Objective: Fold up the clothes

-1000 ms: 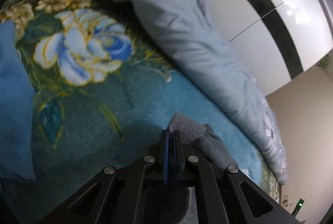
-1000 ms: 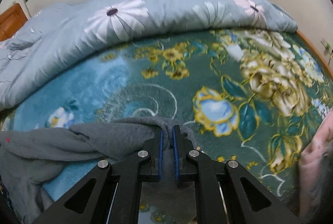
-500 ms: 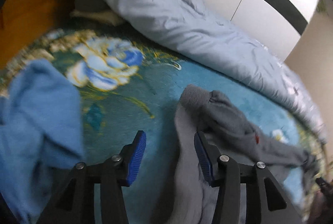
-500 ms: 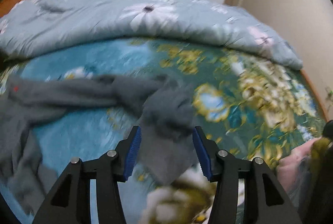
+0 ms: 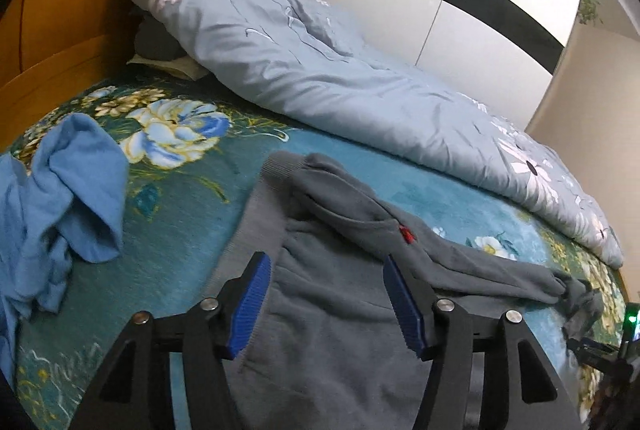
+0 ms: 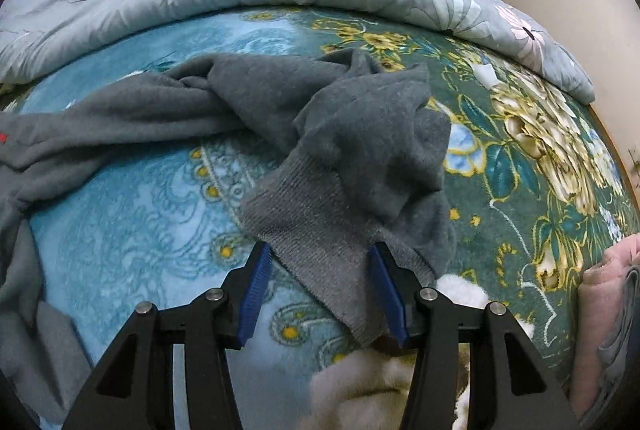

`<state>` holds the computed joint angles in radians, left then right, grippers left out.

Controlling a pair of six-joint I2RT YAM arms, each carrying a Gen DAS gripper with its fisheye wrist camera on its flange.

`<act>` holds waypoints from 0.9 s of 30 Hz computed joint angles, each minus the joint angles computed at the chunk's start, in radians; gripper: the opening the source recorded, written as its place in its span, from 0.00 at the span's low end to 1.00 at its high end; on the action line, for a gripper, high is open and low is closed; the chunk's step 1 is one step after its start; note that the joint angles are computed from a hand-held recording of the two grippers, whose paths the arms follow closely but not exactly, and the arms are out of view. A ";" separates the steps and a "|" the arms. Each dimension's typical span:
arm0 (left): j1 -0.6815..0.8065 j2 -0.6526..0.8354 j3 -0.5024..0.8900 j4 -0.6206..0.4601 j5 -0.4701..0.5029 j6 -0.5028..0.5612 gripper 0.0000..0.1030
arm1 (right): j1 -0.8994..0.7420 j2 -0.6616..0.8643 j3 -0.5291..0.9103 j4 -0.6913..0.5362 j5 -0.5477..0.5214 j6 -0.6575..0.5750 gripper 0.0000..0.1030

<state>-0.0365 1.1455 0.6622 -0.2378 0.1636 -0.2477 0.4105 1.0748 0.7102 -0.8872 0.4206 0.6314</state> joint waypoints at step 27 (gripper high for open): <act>-0.003 0.106 -0.140 0.259 0.046 -0.042 0.61 | -0.770 -0.006 0.589 -0.096 -0.383 -0.116 0.06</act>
